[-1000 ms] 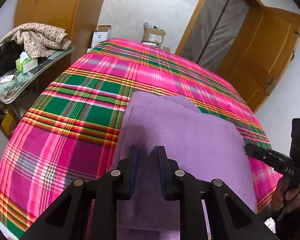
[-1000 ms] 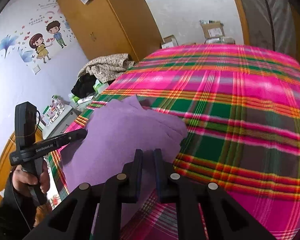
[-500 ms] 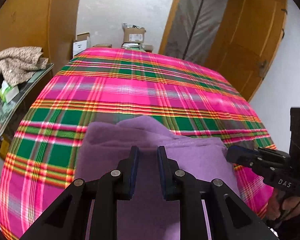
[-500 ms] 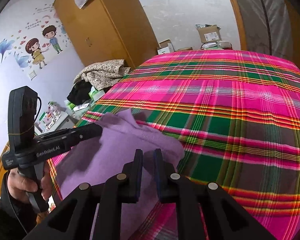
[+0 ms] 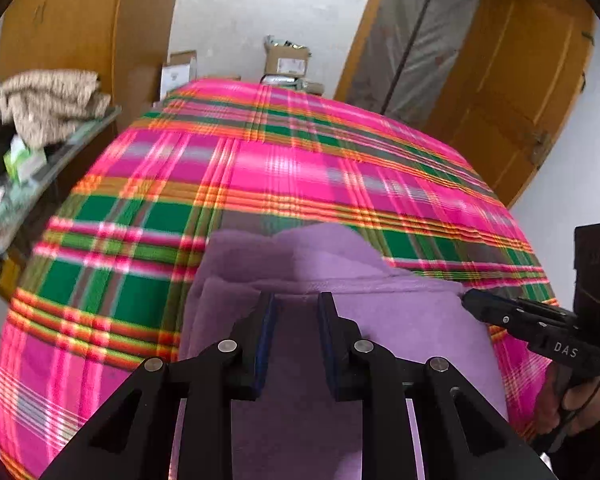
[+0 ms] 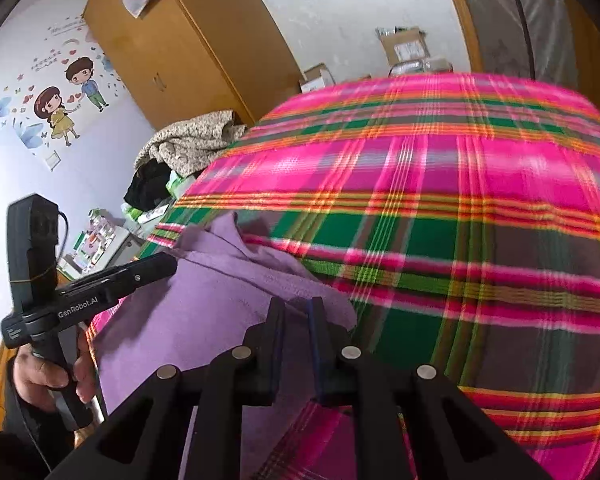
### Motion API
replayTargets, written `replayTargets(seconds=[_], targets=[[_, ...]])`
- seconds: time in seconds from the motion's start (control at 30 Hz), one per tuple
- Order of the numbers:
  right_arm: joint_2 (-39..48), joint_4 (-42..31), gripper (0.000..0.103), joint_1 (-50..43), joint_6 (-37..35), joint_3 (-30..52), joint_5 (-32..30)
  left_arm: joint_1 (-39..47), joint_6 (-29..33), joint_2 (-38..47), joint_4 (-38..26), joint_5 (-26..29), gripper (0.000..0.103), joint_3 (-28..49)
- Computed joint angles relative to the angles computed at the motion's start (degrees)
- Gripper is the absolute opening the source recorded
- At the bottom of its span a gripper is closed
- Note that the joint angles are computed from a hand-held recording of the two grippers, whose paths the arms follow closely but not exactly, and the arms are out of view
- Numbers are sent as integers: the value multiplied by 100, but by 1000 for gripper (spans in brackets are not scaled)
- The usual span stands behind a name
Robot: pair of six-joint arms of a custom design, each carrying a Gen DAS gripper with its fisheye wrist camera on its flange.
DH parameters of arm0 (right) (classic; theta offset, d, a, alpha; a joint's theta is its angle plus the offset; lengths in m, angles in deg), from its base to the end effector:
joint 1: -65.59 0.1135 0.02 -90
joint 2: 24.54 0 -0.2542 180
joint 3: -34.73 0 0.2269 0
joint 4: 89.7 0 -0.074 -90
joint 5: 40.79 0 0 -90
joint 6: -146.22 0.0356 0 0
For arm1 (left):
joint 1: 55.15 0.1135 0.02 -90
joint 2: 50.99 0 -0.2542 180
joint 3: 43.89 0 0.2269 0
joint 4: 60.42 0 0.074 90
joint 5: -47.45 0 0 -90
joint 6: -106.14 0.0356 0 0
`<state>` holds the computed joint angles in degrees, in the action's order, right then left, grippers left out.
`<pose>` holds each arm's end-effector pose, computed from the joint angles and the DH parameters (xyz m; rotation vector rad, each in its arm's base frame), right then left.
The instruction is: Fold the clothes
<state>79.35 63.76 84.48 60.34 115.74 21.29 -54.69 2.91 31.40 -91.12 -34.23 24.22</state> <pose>0.3340 0.1319 0.1920 -0.5349 2.3859 0.7727 0.2835 -0.0029 0.2323 -0.2108 2.3533 -0.2796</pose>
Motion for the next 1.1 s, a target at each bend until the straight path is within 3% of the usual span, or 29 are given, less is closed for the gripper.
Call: replayTargets(seconds=[0.23,0.5,1.1], targets=[[-353,24,13,-14,-94,-222,-17,56,-50,-400,28,88,23,-277],[-878,-4,16,-123,-356,-763,-584,398,-117,-1275,-199,188,23,-901],[-1178,-269,23,-93,-738,-1094,-538,268,-293,-1506,-259,18,23,-1201]])
